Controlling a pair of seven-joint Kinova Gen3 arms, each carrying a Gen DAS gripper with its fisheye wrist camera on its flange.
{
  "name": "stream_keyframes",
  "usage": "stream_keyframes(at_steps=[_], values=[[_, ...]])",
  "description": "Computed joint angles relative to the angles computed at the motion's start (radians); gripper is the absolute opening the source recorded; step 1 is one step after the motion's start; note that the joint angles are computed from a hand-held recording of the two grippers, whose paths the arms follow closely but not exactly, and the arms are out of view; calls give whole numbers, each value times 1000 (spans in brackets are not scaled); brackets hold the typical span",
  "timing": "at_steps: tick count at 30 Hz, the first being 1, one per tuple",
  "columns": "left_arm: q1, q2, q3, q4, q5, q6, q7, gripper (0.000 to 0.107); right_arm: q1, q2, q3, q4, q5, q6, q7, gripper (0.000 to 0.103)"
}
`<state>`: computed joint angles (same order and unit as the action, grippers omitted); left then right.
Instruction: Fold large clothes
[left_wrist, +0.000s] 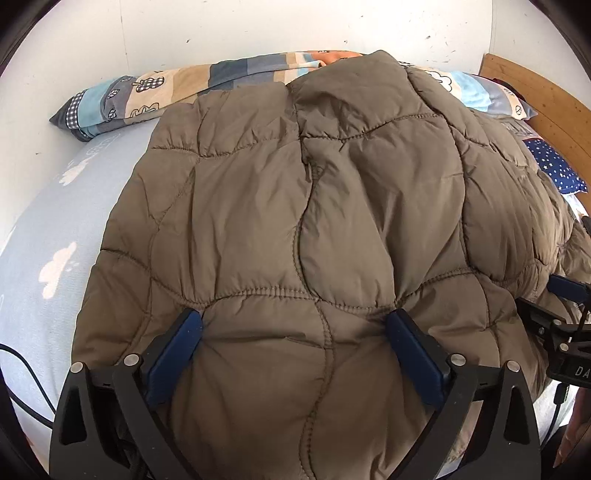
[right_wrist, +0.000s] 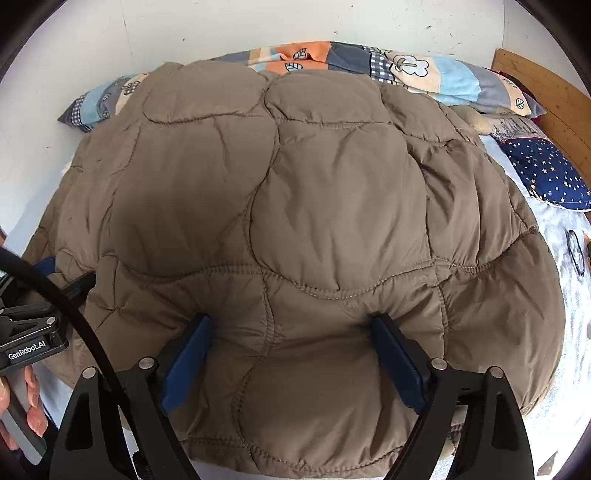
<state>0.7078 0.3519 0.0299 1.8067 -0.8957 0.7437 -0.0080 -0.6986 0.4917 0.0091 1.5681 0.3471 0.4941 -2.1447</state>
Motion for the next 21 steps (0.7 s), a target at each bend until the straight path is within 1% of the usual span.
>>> stream_keyframes(at_steps=[3, 6, 8, 10, 12, 16, 21], values=[[34, 5, -18, 16, -62, 8, 65, 102, -19, 9, 18, -5, 19, 2, -18, 94], [59, 7, -15, 33, -116, 23, 134, 102, -49, -4, 39, 19, 47, -15, -59, 94], [54, 3, -5, 40, -131, 25, 145, 101, -81, -28, 65, 60, 81, -44, -108, 94], [52, -5, 0, 52, -151, 22, 168, 101, -98, -49, 72, 81, 105, -44, -140, 94], [48, -9, 7, 59, -165, 24, 185, 101, -130, -86, 89, 110, 142, -36, -198, 94], [44, -7, 19, 65, -189, 28, 212, 101, -111, -141, 51, 163, 165, -36, -262, 94], [48, -3, 27, 74, -217, 37, 248, 101, -141, -189, 28, 237, 246, -22, -399, 94]])
